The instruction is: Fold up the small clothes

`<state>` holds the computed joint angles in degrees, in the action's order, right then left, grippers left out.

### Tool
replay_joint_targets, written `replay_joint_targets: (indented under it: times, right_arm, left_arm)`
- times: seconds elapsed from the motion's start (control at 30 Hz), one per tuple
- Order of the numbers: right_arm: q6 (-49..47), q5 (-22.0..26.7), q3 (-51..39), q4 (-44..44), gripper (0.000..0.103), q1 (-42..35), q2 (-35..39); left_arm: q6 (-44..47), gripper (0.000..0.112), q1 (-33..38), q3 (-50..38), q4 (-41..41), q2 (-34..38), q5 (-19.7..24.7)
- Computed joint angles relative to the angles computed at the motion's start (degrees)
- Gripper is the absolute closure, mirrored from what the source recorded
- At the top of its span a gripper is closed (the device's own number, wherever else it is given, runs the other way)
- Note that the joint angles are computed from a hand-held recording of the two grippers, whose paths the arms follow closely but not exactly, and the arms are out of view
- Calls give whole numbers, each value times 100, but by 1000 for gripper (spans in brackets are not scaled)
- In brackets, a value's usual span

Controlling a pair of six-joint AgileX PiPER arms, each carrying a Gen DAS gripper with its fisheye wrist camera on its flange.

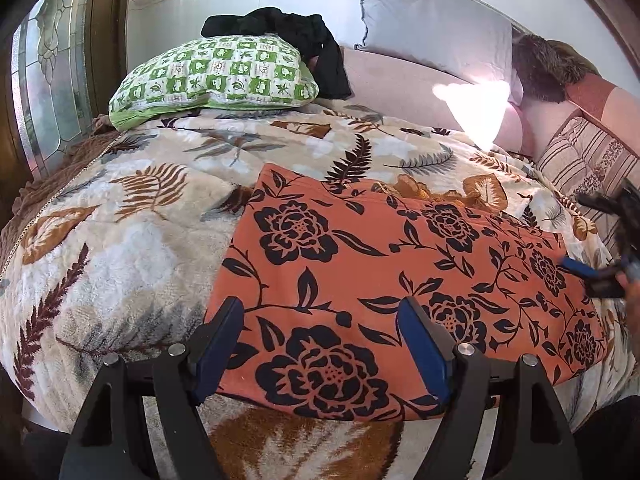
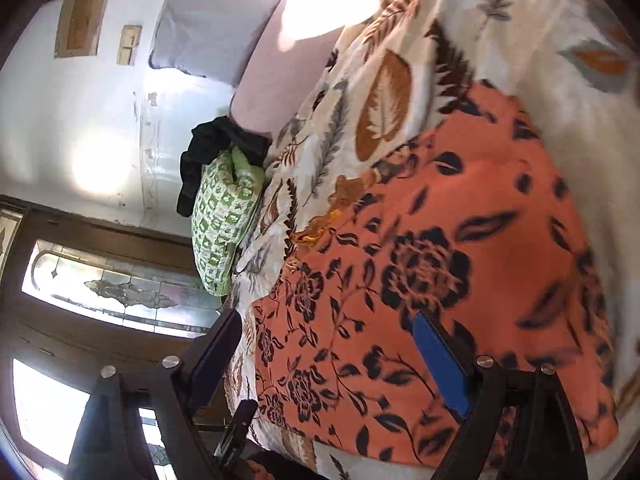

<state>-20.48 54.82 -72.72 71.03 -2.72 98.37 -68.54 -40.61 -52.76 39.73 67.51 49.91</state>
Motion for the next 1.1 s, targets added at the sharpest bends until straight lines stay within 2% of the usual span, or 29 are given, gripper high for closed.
replay_joint_targets:
  times: [0.1,0.2,0.3,0.4,0.43,0.5,0.57,0.63,0.7,0.77,0.8,0.87,0.9,1.0,1.1]
  right_arm:
    - [481,185,-1129,14,13,205,1111]
    - [791,351,-2127,-44,13,474,1912]
    - [1338,42,-2976,-554,14,543,2431]
    - [1718,-485,-2999,-628,14,479,2356]
    - [1512,-414,-2978,-523,14,508,2259]
    - [1292,131,-3052,-404,14,626,2169]
    - [977,470,-2873,-171,14,858,2025]
    - [1255,747,-3168,-401,14,1251,2232]
    - [1692,862,-3880,-751,14,1568,2758]
    - [2094,469,-4188,-1167,14,1678,3023]
    - [2191,100,-3998,-1031,14,1623,2933]
    - [2074,-759,-3086,-942,14,1523,2246]
    - [1775,-938,-2604,-807,14,1435,1848]
    - [637,-941,-938,-254,14,1093,548]
    - [285,-673,780,-223,14,684,-900]
  left_arm:
    - [36,33,17,42,69,18,-55]
    - [118,33,81,70,45,24,-184]
    - [194,33,77,61,45,68,-247]
    - [178,33,31,78,108,38,-239]
    - [139,33,25,90,139,2,-242]
    - [-10,33,-30,139,234,-95,-200]
    - [-51,33,-38,173,226,-169,-169]
    - [-13,33,-33,174,179,-234,-121]
    - [-53,33,-60,180,222,-289,-86]
    - [-90,33,-145,167,325,-305,45]
    - [-135,33,-210,173,390,-334,132]
    - [-136,33,-260,184,398,-391,203]
    - [-144,33,-287,179,397,-402,226]
    - [-173,33,-399,102,339,-359,227]
    - [-118,33,-587,-84,226,-214,270]
